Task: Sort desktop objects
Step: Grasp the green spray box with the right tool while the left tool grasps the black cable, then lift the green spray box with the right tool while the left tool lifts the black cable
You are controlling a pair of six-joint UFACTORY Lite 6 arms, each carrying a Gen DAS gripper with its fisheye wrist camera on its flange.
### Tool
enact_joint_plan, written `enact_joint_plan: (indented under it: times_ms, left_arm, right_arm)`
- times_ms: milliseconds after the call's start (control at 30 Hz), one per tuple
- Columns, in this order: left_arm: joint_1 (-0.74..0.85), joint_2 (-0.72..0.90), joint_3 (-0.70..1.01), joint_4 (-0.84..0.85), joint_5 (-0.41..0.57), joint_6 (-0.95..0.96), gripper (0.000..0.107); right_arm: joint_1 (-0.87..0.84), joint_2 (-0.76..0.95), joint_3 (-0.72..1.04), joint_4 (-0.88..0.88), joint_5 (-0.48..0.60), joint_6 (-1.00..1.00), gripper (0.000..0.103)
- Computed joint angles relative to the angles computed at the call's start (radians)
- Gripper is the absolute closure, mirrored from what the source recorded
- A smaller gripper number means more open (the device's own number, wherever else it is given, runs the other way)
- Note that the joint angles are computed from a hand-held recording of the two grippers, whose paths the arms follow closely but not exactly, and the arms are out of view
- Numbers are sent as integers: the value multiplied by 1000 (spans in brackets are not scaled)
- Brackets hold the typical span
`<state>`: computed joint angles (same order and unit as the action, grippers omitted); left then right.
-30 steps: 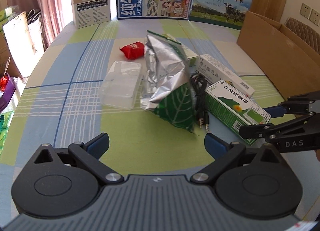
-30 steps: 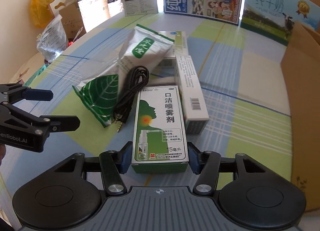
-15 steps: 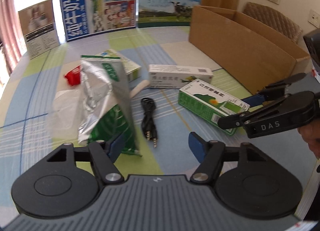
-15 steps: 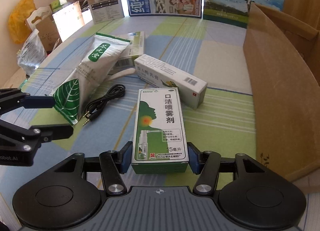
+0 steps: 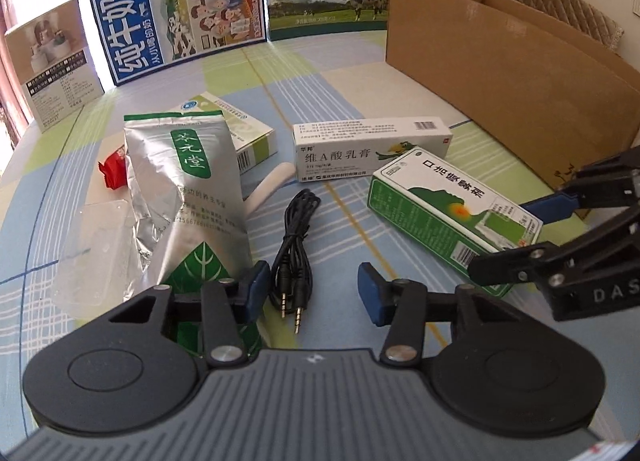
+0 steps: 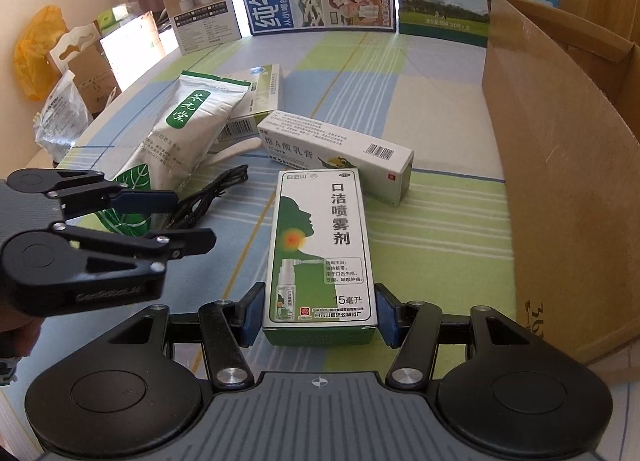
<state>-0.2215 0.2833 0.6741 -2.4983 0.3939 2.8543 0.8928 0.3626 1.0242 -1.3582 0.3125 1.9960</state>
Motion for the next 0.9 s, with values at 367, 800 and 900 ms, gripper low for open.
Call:
enact_joint_plan:
  times_ms: [367,800,900]
  left_arm:
    - [-23,-14,9,43,-57,-37,88]
    - [99,-339,-278,492,-92,-374,85]
    - [100,-336,-279,431,-89,-343,81]
  right_arm:
    - [3,-2,-8,-20,2,19,50]
    - [148,-89,-82,120,58,5,50]
    - [167,-74,-72,112,88,8,46]
